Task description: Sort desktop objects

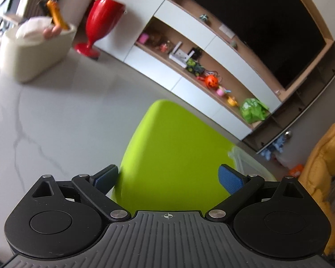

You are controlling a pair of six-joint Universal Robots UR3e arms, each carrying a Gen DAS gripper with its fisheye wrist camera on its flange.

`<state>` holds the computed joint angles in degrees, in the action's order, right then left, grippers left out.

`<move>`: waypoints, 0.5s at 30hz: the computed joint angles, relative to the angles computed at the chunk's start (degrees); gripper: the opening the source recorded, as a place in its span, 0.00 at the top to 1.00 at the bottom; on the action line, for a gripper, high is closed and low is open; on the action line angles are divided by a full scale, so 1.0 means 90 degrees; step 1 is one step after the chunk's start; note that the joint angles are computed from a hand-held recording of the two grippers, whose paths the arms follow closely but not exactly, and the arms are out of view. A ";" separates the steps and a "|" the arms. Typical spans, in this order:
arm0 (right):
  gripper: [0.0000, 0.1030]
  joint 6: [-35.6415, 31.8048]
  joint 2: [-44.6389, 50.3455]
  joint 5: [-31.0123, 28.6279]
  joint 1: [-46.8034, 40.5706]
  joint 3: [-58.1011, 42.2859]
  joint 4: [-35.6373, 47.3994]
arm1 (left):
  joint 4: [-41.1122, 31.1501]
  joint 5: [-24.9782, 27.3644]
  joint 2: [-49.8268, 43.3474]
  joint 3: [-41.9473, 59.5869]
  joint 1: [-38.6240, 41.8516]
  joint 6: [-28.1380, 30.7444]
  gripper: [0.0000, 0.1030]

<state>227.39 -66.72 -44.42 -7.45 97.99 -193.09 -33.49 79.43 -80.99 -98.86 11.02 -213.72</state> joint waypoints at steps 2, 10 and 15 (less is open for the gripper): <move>0.54 -0.0014 0.0044 -0.0008 0.0014 -0.0084 0.0071 | -0.0094 0.0174 -0.0152 0.0222 -0.0077 0.0039 0.04; 0.22 -0.0090 -0.0787 -0.0409 -0.0190 0.1431 -0.0909 | -0.0087 0.0152 0.1774 -0.1531 0.0248 -0.0716 0.04; 0.18 -0.0871 -0.2050 0.0071 -0.0770 0.3149 -0.1486 | -0.1759 -0.0726 0.2832 -0.1430 0.0381 0.0458 0.04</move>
